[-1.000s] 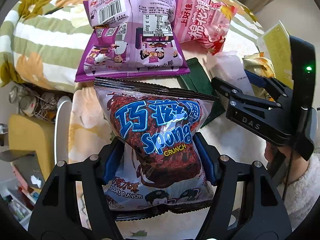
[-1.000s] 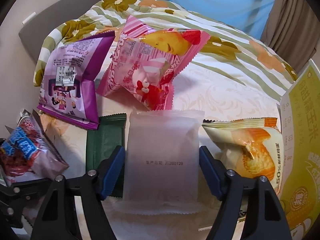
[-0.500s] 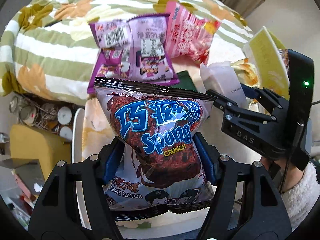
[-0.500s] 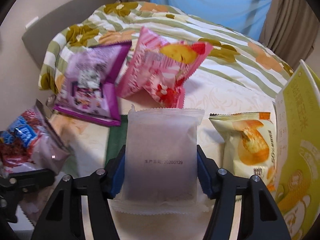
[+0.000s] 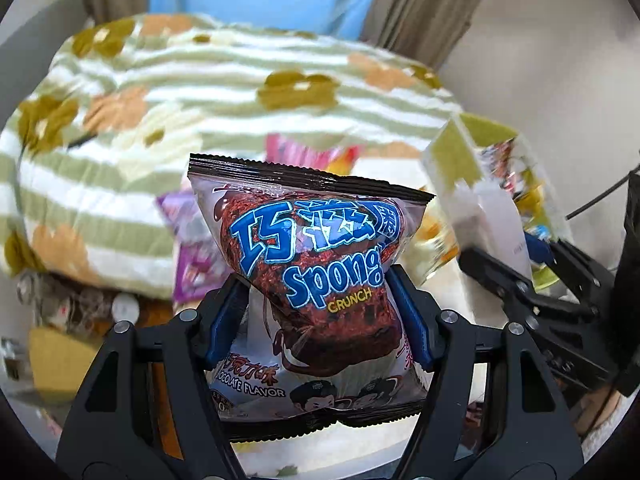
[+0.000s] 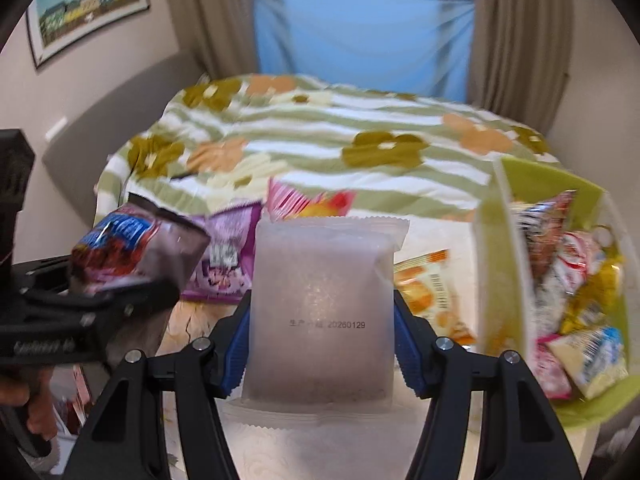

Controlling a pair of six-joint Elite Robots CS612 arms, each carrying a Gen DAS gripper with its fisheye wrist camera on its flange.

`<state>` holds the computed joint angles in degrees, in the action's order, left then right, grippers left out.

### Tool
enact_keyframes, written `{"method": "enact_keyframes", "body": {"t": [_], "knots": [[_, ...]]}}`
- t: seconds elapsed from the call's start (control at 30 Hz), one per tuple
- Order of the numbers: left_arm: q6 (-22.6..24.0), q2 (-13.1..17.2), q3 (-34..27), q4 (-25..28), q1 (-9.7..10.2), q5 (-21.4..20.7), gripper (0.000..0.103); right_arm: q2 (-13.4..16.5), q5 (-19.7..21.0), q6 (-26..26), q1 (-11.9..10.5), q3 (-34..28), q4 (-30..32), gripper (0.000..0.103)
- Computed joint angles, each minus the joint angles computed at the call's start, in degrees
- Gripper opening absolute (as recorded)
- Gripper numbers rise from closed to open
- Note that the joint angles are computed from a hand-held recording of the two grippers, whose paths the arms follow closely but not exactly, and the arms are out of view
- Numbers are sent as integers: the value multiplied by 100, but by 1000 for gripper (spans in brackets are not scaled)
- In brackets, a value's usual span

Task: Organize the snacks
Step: 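Carry both bags into the cardboard box and open both tools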

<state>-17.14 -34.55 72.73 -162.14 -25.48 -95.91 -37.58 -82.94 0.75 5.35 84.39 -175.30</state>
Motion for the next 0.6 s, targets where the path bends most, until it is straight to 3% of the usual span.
{"method": "enact_keyframes", "body": {"t": [0.3, 0.6], "knots": [[209, 145, -574, -98, -360, -126, 65, -493, -292, 498, -410, 647, -600, 58], [-92, 716, -1786, 330, -859, -199, 65, -771, -187, 183, -1038, 1033, -866, 58]]}}
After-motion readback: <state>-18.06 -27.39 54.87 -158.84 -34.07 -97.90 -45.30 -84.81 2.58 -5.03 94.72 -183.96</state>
